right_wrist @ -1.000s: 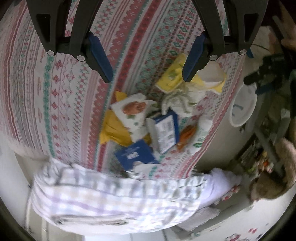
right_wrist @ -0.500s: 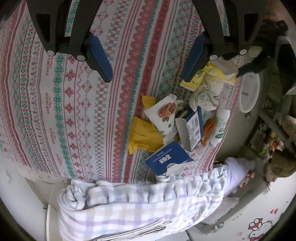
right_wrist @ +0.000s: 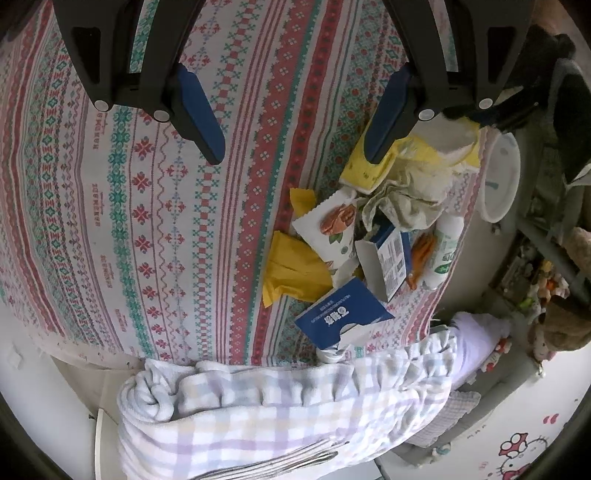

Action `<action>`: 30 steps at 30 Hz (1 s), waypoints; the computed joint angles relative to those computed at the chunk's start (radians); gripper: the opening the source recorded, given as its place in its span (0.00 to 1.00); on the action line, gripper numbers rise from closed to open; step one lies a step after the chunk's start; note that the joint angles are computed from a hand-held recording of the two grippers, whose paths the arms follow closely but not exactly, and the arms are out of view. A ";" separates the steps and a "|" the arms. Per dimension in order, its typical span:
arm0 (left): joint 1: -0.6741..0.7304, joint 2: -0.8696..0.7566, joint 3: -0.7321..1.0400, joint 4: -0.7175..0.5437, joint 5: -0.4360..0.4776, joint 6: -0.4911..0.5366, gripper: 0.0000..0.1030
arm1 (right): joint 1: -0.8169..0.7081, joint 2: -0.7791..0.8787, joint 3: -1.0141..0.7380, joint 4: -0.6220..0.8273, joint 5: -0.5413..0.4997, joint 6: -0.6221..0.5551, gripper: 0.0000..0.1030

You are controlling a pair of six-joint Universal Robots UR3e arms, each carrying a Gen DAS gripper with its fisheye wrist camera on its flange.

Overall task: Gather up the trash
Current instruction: 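Grasp the yellow-white plastic bag with the left tool, then carry the bag to the wastebasket while the right tool grasps a white paper packet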

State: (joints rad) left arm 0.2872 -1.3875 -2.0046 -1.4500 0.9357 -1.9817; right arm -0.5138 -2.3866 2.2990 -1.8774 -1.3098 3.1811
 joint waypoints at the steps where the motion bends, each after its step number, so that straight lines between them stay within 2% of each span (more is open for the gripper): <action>1: 0.019 0.019 0.002 -0.037 -0.002 0.034 0.24 | -0.001 -0.002 -0.001 0.000 -0.003 0.000 0.77; 4: 0.061 0.055 0.016 -0.119 -0.001 0.102 0.24 | -0.006 -0.005 -0.002 0.000 -0.002 -0.002 0.77; 11: 0.162 0.090 0.026 -0.191 0.018 0.177 0.24 | 0.011 0.014 0.005 -0.026 -0.008 0.020 0.77; 17: 0.294 0.092 0.087 -0.310 -0.002 0.260 0.24 | 0.079 0.116 0.012 -0.166 -0.044 0.068 0.77; 22: 0.381 0.069 0.136 -0.356 -0.033 0.269 0.24 | 0.086 0.206 0.029 -0.287 -0.013 0.069 0.77; 26: 0.408 0.052 0.155 -0.334 -0.056 0.242 0.24 | 0.110 0.284 0.040 -0.408 0.000 0.069 0.76; 30: 0.416 0.039 0.145 -0.265 -0.063 0.195 0.24 | 0.137 0.347 0.044 -0.504 0.007 0.063 0.64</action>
